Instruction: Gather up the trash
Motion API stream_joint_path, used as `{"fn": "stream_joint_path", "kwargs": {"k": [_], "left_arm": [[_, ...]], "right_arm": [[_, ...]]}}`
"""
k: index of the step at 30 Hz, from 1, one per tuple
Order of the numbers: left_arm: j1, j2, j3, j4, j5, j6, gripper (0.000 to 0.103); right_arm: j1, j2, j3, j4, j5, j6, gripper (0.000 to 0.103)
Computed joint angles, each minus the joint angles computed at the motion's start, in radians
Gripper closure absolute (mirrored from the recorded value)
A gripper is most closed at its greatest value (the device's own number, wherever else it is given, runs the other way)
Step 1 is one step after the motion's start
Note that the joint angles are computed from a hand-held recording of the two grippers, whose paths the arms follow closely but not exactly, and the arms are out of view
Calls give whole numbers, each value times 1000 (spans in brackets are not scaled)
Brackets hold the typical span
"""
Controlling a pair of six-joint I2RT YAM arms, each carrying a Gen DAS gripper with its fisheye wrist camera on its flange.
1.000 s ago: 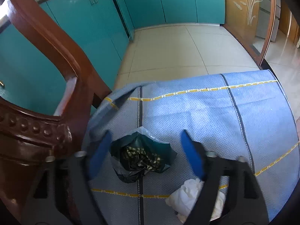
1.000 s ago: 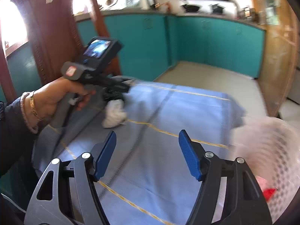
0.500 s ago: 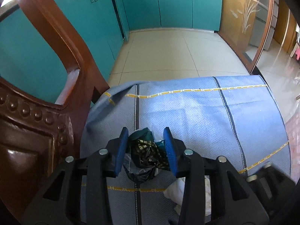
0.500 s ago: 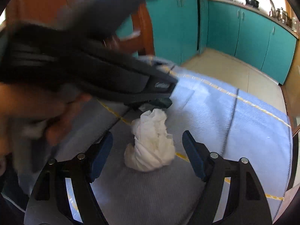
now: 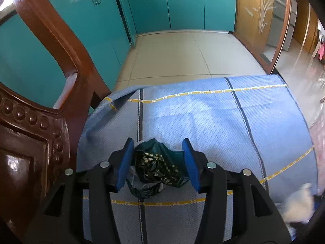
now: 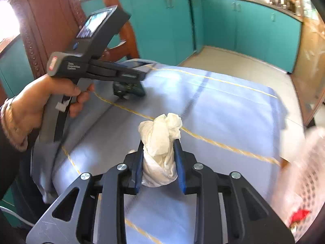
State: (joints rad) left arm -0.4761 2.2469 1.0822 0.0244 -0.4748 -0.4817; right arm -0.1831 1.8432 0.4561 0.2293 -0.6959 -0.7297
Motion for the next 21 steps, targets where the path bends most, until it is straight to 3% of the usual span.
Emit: {"fn": "stream_joint_path", "kwargs": {"k": [3, 6, 11, 14, 21], "left_arm": [[-17, 16, -2, -2, -36, -16, 68], [-55, -4, -56, 31, -65, -47, 72], [-164, -121, -235, 113, -50, -174, 77], [-268, -206, -350, 157, -104, -281, 78], [-480, -292, -426, 36, -279, -545, 79]], "right_arm": [[-138, 6, 13, -74, -60, -89, 75], [-236, 11, 44, -160, -112, -146, 75], [-255, 0, 24, -122, -118, -119, 75], [-269, -29, -14, -102, -116, -147, 75], [-230, -56, -108, 37, -81, -127, 75]]}}
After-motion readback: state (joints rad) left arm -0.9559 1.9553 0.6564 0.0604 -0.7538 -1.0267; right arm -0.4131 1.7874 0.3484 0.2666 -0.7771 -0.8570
